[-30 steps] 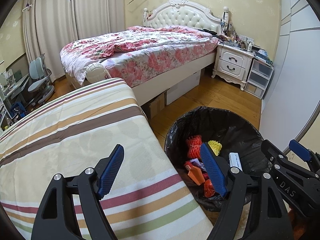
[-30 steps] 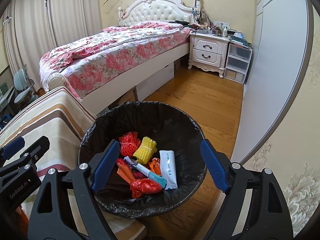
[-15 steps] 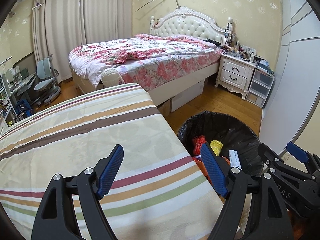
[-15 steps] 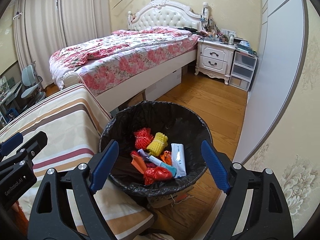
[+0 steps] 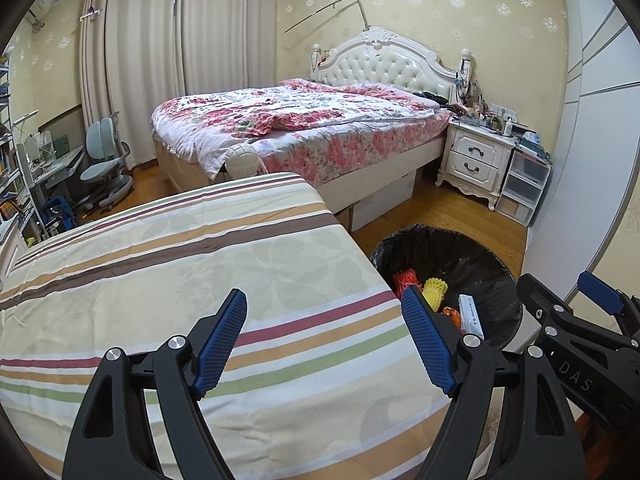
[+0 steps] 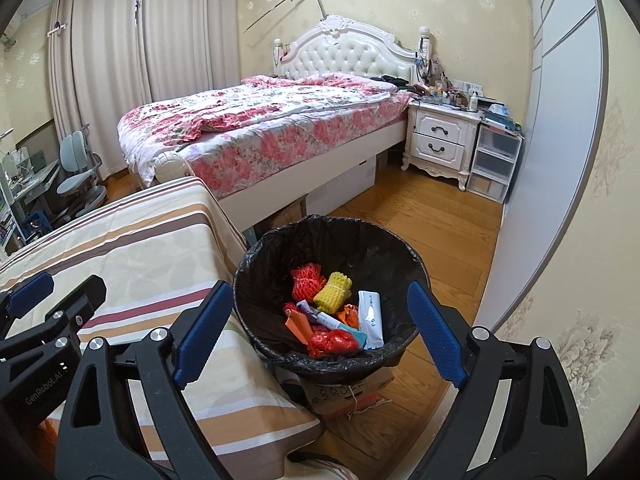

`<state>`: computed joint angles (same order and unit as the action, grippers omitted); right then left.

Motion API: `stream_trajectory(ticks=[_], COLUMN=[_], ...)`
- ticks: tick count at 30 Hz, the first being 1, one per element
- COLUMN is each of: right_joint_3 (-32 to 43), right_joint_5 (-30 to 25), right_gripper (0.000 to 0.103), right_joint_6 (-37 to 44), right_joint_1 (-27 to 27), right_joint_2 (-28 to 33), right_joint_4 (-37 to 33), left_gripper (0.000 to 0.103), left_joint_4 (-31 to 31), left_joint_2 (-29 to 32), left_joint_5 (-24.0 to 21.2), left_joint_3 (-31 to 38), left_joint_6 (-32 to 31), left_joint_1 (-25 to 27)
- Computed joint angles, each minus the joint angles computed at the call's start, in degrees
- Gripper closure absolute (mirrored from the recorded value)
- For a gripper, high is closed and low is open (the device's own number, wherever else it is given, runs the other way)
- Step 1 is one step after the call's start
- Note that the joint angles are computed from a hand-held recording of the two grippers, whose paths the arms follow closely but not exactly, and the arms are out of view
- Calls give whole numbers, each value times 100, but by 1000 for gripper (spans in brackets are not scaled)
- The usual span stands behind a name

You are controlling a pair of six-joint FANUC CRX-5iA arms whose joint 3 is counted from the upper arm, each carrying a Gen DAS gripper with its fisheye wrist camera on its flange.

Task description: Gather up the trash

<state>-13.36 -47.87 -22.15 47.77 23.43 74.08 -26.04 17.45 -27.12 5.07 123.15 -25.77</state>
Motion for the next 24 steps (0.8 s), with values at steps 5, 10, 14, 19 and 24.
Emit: stream_trajectory(ticks=[5,10,14,19,24], right_joint_3=[-35,-69,-68,-72,-71], right_joint_5=[-23,-26,-28,-36,-50], right_gripper=[16,16,16,16,16], right_joint_6=[-29,-64,-70,-60,-49], right_joint_1=[57,69,74,86,94], right_joint_2=[-33,-57,-53,-61,-62], right_joint_4=[85,109,109,93,83], left_gripper=[26,26,26,26,26], left_joint_4=[-63,-132,-129,-106,-100], left_joint_2=[-64,-95,-103,-128,-128], left_joint_5=[-3,6,13,21,27], left_joint_3=[-69,-92,-109,-146,-149], left_joint_6=[99,171,169,158,150], left_joint_1=[0,-9,-4,5,8])
